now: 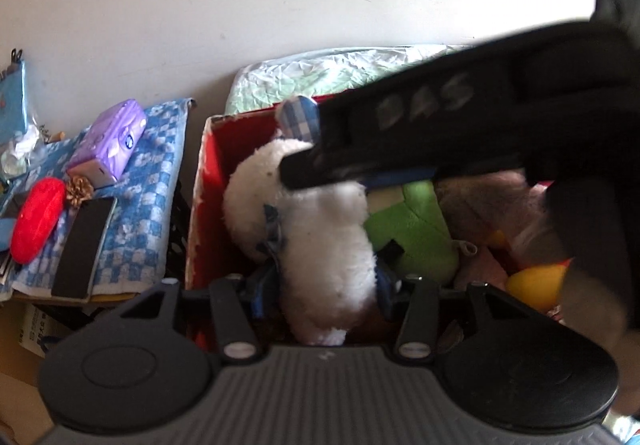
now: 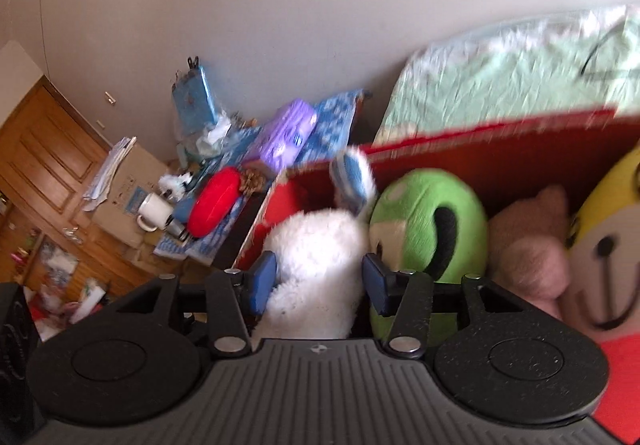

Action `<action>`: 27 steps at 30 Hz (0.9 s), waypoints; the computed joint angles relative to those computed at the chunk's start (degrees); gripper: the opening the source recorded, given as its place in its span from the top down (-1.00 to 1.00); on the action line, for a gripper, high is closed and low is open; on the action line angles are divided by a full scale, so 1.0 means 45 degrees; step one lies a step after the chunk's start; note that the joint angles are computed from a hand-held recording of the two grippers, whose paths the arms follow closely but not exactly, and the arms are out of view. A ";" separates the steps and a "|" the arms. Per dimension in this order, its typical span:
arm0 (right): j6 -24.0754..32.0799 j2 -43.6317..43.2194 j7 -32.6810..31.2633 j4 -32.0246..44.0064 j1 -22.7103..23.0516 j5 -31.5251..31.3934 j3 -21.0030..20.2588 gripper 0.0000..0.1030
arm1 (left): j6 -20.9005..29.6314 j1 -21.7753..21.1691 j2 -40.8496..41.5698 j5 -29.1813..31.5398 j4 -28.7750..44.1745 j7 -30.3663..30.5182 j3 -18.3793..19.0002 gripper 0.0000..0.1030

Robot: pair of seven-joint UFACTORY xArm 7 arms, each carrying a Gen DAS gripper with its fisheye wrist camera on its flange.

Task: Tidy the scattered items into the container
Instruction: 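Lower the white bunny into the red box beside the green plush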

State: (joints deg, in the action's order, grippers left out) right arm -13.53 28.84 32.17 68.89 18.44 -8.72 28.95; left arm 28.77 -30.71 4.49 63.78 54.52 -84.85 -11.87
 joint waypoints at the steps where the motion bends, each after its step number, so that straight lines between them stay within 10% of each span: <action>1: -0.0050 -0.0175 0.0000 -0.0167 -0.0137 -0.0031 0.0064 -0.01 | 0.0026 -0.0022 0.0034 0.0038 0.0032 0.0004 -0.0014 -0.03; 5: 0.0823 0.0065 -0.0017 -0.0306 -0.2540 -0.1026 0.2527 0.04 | 0.0287 -0.0213 0.0245 0.0286 0.0212 -0.0006 -0.0048 -0.17; 14: 0.3495 0.0841 -0.1229 0.1432 -0.1452 0.0095 0.2145 0.15 | 0.0099 -0.0204 0.0172 0.0066 0.0159 0.0285 0.0019 -0.17; 20: 0.1378 0.0788 -0.2044 0.0666 -0.1493 0.0918 0.2213 0.53 | 0.0354 -0.0276 0.0140 -0.0080 0.0206 0.0287 -0.0018 -0.17; 24: -0.1114 0.1550 -0.1638 -0.0408 -0.3264 -0.0026 0.4034 0.84 | 0.0397 -0.0263 0.0121 -0.0102 0.0190 0.0266 -0.0048 -0.18; 27: -0.0025 0.1035 -0.1381 0.0123 -0.1835 0.0706 0.2483 0.80 | 0.0564 -0.0312 0.0302 -0.0413 0.0438 0.0625 -0.0069 -0.18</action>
State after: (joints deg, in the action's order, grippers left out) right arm -13.65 33.50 25.96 69.45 10.18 -5.54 40.13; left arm 31.31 -32.12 5.85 61.93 56.49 -82.04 -12.18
